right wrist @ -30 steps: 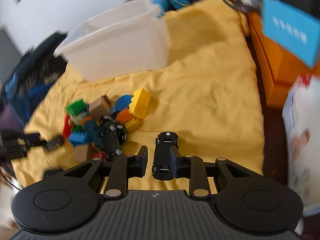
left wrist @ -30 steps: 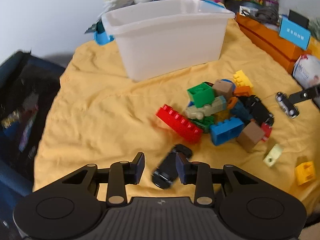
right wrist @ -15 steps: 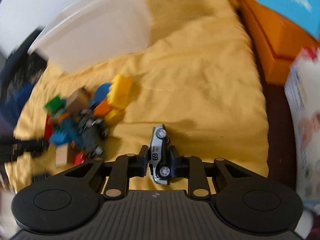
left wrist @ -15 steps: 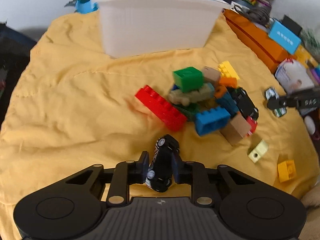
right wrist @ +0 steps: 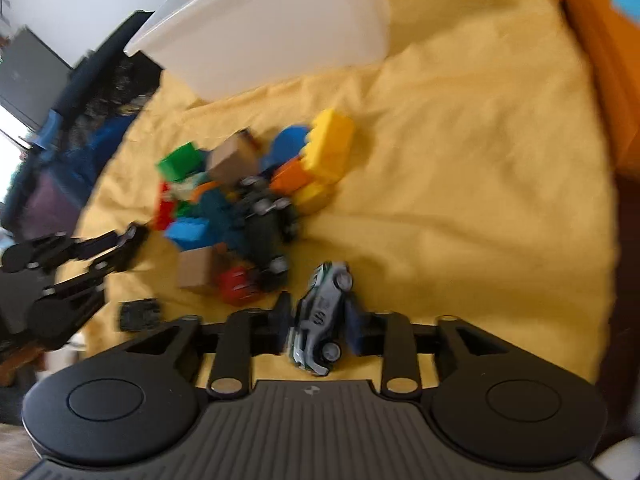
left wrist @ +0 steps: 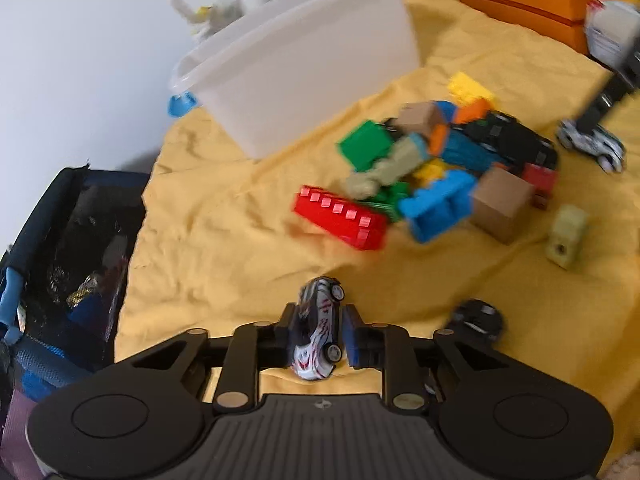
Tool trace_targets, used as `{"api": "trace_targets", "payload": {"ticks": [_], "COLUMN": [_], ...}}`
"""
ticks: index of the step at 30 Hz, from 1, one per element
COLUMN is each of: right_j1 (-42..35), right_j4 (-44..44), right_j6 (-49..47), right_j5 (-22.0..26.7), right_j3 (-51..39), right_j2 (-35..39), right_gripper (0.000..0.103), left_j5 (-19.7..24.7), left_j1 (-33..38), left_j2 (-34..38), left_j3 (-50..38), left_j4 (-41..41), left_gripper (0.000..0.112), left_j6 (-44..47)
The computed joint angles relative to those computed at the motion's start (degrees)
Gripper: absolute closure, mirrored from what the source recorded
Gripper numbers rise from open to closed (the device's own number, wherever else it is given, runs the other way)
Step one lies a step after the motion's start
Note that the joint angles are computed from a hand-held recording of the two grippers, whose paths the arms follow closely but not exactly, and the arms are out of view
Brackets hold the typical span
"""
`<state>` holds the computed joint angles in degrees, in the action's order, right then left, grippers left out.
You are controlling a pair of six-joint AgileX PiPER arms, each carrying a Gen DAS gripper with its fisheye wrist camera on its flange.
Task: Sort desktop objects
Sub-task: 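Grasp a white race car with the left tool while the right tool grasps a green-white car, then carry both cars over the clear bin and open both tools to drop them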
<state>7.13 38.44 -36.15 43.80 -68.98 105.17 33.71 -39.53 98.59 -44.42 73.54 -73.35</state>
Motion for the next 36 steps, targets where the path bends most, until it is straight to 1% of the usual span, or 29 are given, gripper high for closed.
{"api": "trace_targets", "payload": {"ticks": [1,3,7,9,10,13,14,15,16,18,19,20,21,22,23,24,26,29,32,34,36], "right_j1": [0.8,1.6,4.1,6.4,7.9,12.0,12.9,13.4,13.5,14.1,14.5,14.6,14.2,14.1,14.0,13.8,14.1,14.0,14.3,13.9,13.3], "right_j4": [-2.6,-6.6,-13.9,-16.0,-17.8,-24.9,-27.0,-28.1,-28.3,-31.0,-32.8,-33.5,-32.1,-31.4,-29.9,-28.4,-28.7,-26.6,-27.0,-24.8,-22.1], "right_j6": [0.9,1.3,3.1,3.8,5.8,14.4,17.5,19.4,20.4,24.3,26.5,27.5,26.3,25.2,23.4,21.6,21.0,17.7,15.6,12.2,9.7], "right_j5": [-2.4,-5.3,-8.2,-11.0,-13.0,-18.0,-18.5,-18.0,-17.7,-17.4,-17.3,-17.3,-18.6,-19.7,-20.5,-20.6,-20.3,-19.6,-19.7,-19.4,-18.4], "right_j3": [0.7,1.3,2.1,4.7,6.1,9.0,9.4,9.0,9.0,8.8,9.1,9.5,10.5,11.6,12.2,12.3,11.8,10.1,5.5,-0.1,-8.3], "right_j2": [-1.1,-2.6,-4.9,-7.0,-7.9,-8.8,-8.5,-7.7,-7.4,-6.0,-5.8,-5.5,-5.6,-6.2,-6.6,-6.8,-6.9,-8.5,-8.8,-7.3,-4.1], "right_gripper": [0.06,0.059,0.059,0.056,0.055,0.055,0.055,0.055,0.055,0.055,0.055,0.055,0.055,0.056,0.07,0.071,0.071,0.071,0.071,0.071,0.071], "left_j5": [-0.4,-0.9,-0.2,-1.0,-1.9,-6.1,-7.6,-9.2,-10.7,-13.9,-15.1,-16.5,-18.4,-19.0,-19.4,-19.6,-19.2,-18.5,-18.1,-18.0,-17.9], "left_j1": [-0.5,-1.2,-1.4,0.0,1.0,5.3,6.7,8.2,9.3,11.0,11.9,12.7,13.9,14.4,14.7,15.0,15.3,16.7,18.7,20.3,21.4], "left_j2": [-0.4,-1.0,-4.3,-5.7,-5.9,-3.8,-2.6,-1.0,-0.5,-1.4,-1.6,-1.9,-2.4,-2.6,-3.0,-3.5,-5.7,-8.8,-8.6,-6.4,-2.8], "left_j3": [0.4,0.8,1.6,1.6,1.5,-0.2,-0.9,-1.6,-1.4,0.3,0.5,0.9,1.2,1.1,1.0,0.8,0.2,-3.6,-11.4,-18.3,-26.1], "left_j4": [-0.4,-1.1,-2.6,-3.0,-3.5,-7.3,-9.6,-13.0,-14.1,-12.2,-13.4,-14.7,-17.6,-20.7,-22.9,-25.2,-28.9,-35.3,-39.0,-42.1,-43.7], "left_gripper": [0.078,0.078,0.077,0.069,0.064,0.064,0.064,0.064,0.064,0.064,0.065,0.078,0.079,0.079,0.079,0.079,0.079,0.079,0.079,0.079,0.079], "left_j6": [-0.5,-2.0,-4.3,-5.2,-5.1,-1.0,1.5,4.5,5.3,2.3,3.0,4.0,6.7,9.9,12.7,15.6,20.0,28.8,36.9,42.2,44.6]}}
